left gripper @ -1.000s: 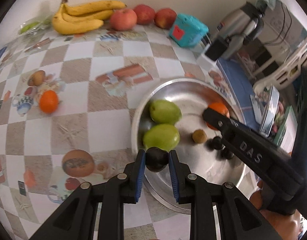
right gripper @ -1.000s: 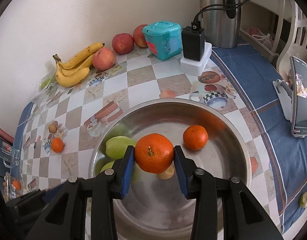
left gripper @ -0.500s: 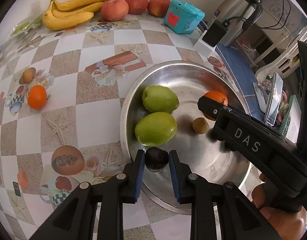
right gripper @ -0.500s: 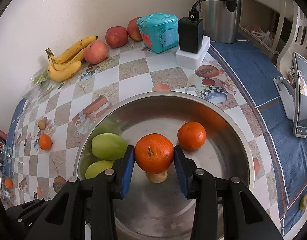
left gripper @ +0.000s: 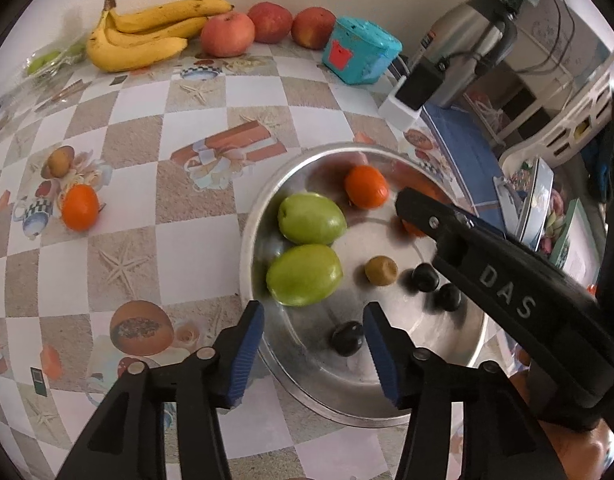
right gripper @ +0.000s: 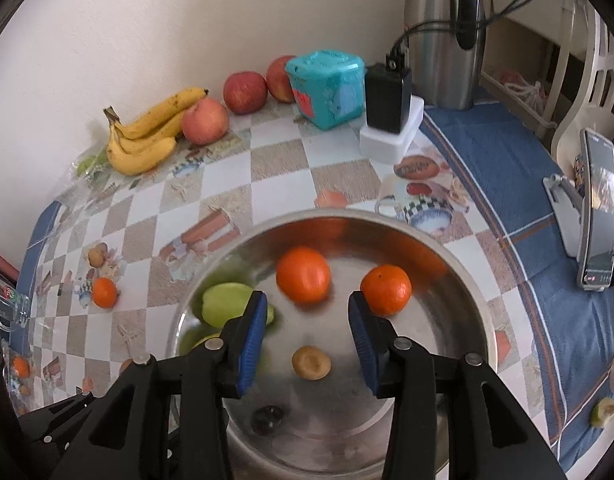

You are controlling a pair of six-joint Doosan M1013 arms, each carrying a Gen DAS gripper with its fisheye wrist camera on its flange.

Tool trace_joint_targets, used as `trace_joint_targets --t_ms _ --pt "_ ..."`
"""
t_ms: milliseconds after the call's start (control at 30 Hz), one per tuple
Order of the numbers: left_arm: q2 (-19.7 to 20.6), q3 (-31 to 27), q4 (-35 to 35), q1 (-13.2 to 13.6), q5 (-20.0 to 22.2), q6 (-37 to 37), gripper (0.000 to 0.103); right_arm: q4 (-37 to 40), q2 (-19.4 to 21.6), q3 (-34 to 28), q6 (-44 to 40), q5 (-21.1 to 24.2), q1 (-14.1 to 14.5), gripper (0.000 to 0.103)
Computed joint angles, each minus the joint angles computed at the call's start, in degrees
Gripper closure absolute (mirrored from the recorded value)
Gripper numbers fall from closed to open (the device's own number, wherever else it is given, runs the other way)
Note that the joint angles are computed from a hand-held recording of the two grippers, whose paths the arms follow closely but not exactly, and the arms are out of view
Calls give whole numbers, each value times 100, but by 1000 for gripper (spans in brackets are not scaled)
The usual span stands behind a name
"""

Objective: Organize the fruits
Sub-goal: 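Open both tools to drop the plum and orange into the bowl, then withdraw both tools from the bowl toward the loose orange and kiwi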

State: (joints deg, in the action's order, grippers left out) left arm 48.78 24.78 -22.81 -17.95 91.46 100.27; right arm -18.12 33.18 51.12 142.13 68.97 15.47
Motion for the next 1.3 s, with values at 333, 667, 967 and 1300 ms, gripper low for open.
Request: trace_joint_targets --t_ms 333,667,967,1300 --pt "225 -550 371 292 -336 -1137 46 23 -4 -38 51 40 -3 59" --pt "308 -790 1043 491 -631 -1868 46 164 55 -167 -166 60 33 59" --pt "387 -967 1196 549 -540 -2041 46 253 160 -435 -521 32 135 59" --pt "530 -1144 1532 472 -164 -2066 18 359 345 -621 -720 411 144 36"
